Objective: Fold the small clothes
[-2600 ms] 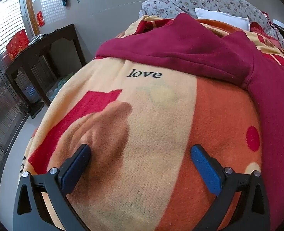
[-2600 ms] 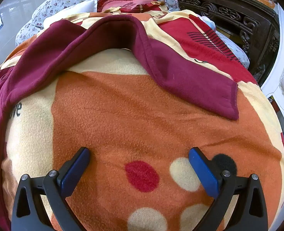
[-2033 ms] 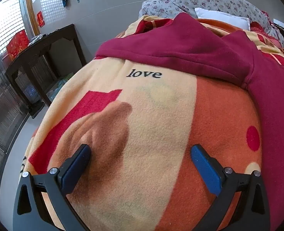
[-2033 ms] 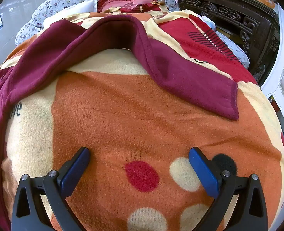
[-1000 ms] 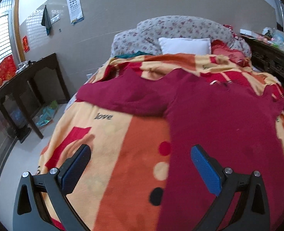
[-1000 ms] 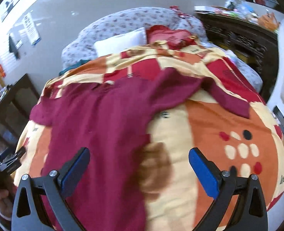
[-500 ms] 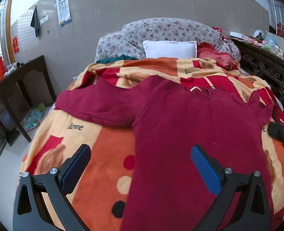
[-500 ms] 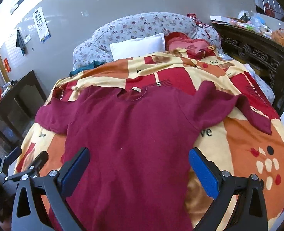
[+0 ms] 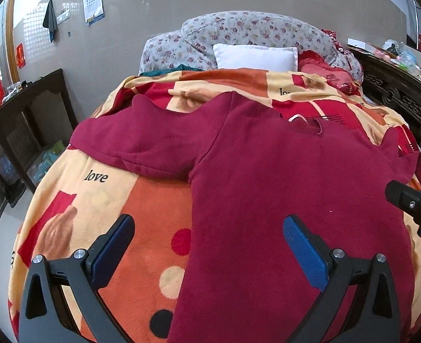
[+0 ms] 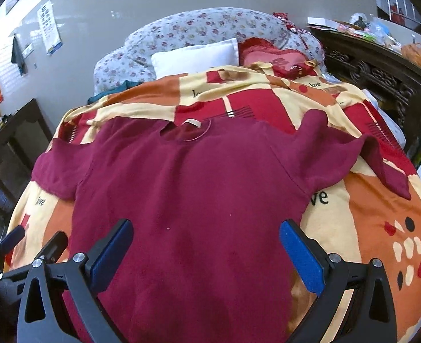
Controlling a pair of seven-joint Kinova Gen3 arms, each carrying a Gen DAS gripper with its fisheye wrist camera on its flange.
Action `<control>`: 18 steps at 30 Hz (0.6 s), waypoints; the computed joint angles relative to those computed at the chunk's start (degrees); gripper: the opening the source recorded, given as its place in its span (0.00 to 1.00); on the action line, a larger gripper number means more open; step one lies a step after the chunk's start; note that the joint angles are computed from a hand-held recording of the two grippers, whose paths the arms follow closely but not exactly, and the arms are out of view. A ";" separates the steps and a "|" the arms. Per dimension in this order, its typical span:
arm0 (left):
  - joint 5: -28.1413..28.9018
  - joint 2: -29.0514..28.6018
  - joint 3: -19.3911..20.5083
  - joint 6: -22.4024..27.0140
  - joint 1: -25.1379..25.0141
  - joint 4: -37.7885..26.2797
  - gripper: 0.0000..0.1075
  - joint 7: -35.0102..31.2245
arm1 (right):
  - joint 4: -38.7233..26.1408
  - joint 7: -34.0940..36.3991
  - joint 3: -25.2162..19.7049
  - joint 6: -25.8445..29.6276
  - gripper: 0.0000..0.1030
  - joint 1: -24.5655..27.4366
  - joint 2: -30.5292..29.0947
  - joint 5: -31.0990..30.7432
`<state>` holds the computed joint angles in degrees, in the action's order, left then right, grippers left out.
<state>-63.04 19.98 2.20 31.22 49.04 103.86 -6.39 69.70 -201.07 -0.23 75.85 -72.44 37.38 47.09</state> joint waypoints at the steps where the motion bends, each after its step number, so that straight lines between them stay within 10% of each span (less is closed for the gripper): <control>1: 0.45 0.28 0.19 -0.05 -0.34 -0.21 0.96 -0.59 | -0.13 -0.06 0.01 -0.06 1.00 0.23 0.29 -0.18; 18: 3.77 1.40 -1.68 -1.21 0.07 -1.55 0.96 -3.82 | -1.35 1.65 1.31 -1.34 1.00 1.21 2.20 -2.31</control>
